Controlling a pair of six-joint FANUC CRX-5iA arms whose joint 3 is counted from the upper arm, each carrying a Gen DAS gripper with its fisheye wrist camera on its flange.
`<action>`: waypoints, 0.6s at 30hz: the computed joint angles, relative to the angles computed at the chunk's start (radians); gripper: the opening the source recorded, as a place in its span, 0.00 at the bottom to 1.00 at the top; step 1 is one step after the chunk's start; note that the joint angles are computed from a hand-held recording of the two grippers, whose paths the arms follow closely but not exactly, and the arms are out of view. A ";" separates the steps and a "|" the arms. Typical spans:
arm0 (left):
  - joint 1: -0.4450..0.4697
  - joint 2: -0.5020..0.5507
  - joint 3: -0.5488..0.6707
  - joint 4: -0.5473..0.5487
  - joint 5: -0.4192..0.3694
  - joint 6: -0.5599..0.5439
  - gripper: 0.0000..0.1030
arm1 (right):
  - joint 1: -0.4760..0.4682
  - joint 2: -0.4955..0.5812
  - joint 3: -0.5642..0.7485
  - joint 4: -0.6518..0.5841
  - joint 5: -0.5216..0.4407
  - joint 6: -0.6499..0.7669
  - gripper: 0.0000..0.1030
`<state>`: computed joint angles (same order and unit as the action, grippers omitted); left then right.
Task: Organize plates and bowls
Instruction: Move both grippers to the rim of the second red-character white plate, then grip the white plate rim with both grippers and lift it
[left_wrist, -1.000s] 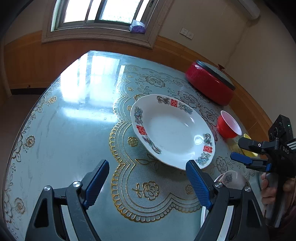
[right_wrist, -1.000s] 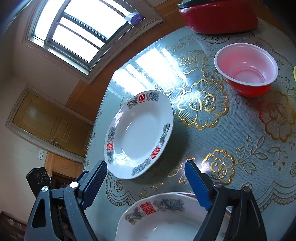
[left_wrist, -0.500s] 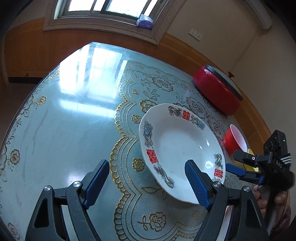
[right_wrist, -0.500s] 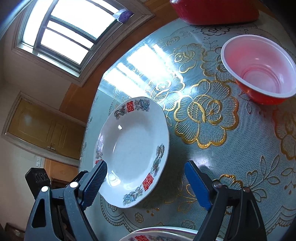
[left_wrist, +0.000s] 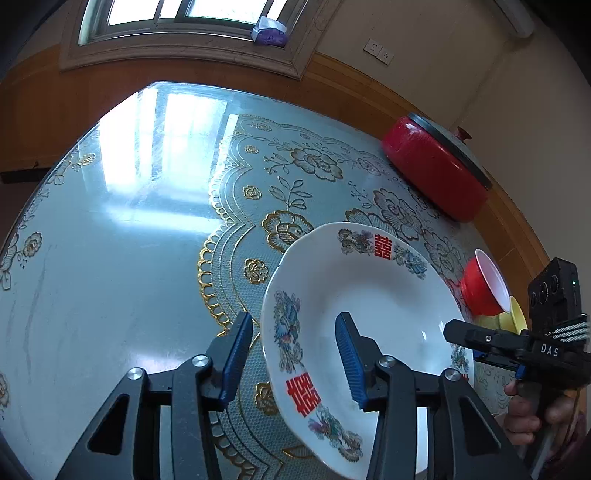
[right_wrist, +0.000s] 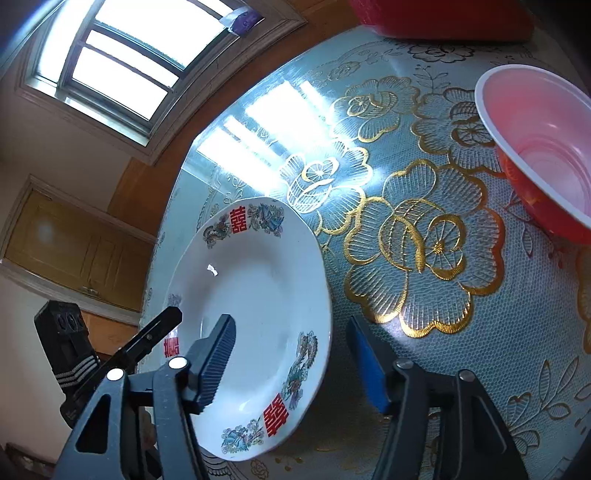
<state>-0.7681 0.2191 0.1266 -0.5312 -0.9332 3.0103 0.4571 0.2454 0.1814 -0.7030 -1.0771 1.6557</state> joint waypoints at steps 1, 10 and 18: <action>0.007 0.004 0.000 0.007 0.009 -0.011 0.42 | 0.010 0.003 0.000 0.015 0.007 -0.003 0.43; 0.013 0.024 0.008 0.020 -0.002 -0.024 0.28 | 0.047 0.010 0.009 0.084 0.026 -0.006 0.29; -0.032 0.023 0.021 -0.004 -0.050 -0.011 0.27 | 0.087 0.001 -0.002 0.157 0.052 -0.035 0.29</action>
